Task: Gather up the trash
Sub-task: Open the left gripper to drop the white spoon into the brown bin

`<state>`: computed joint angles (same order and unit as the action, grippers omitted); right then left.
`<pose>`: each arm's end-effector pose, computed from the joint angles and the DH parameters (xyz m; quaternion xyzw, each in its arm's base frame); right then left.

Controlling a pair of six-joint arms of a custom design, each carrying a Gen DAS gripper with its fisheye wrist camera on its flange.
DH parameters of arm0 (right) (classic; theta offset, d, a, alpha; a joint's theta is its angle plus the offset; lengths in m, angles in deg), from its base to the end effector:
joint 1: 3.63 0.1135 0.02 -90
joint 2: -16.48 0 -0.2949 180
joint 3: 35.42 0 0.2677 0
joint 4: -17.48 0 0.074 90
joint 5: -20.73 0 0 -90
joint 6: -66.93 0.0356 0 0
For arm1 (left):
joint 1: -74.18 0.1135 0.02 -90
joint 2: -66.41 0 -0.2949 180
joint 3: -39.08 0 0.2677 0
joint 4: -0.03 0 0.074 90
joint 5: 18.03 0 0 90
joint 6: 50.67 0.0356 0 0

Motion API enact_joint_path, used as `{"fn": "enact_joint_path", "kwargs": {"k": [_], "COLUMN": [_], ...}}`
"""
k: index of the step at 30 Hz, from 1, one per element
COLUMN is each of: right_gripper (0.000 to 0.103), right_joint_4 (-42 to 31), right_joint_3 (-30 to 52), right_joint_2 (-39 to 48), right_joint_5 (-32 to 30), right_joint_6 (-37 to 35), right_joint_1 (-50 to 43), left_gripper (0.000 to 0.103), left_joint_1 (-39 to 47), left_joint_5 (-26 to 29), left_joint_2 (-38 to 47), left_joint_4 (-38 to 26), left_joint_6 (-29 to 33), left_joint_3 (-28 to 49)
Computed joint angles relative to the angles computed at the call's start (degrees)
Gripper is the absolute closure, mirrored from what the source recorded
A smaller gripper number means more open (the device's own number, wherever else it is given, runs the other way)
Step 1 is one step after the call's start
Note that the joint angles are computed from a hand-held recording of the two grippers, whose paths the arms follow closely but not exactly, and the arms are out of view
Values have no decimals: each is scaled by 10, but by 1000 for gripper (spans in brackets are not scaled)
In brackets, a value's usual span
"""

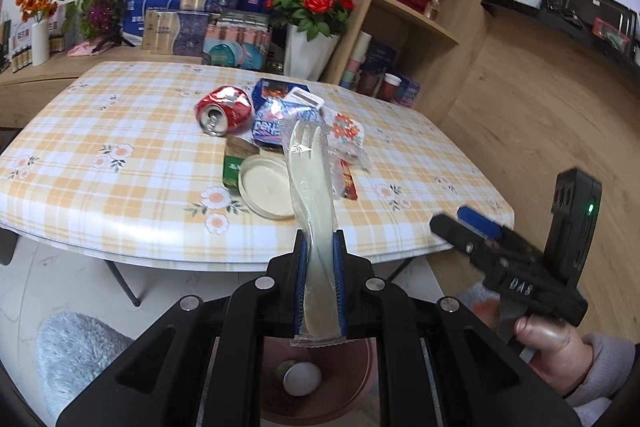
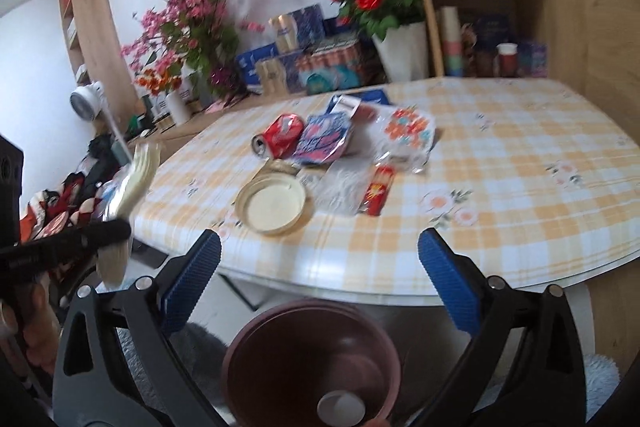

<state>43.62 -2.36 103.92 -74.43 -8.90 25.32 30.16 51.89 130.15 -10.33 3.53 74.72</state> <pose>0.2252 0.1282 0.1387 -0.1332 0.8473 0.2243 0.4627 0.1594 -0.1370 0.1851 -0.0120 0.8899 -0.1542 0.4291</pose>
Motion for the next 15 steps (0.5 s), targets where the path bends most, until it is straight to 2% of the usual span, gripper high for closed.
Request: {"fn": "enact_joint_path", "kwargs": {"k": [4,6,13,14,15], "right_gripper": [6,6,6,6,6], "right_joint_4": [39,56,54,55,56], "right_joint_3": [-16,-21,-19,-19,-18], "right_joint_2": [1,7,25,27,30], "right_joint_5": [1,21,10,10,14], "right_joint_6": [7,14,34,33,32], "right_joint_1": [-10,-10,-25,-25,-23], "left_gripper": [90,90,90,85,71], "left_joint_1": [-24,-32,-31,-35,-37], "left_joint_5": [-15,-17,14,13,11], "left_joint_2": [25,36,77,79,80], "left_joint_4": [10,18,47,50,54], "left_joint_6": [8,8,14,15,19], "left_joint_3": [0,-3,-10,-10,-11]}}
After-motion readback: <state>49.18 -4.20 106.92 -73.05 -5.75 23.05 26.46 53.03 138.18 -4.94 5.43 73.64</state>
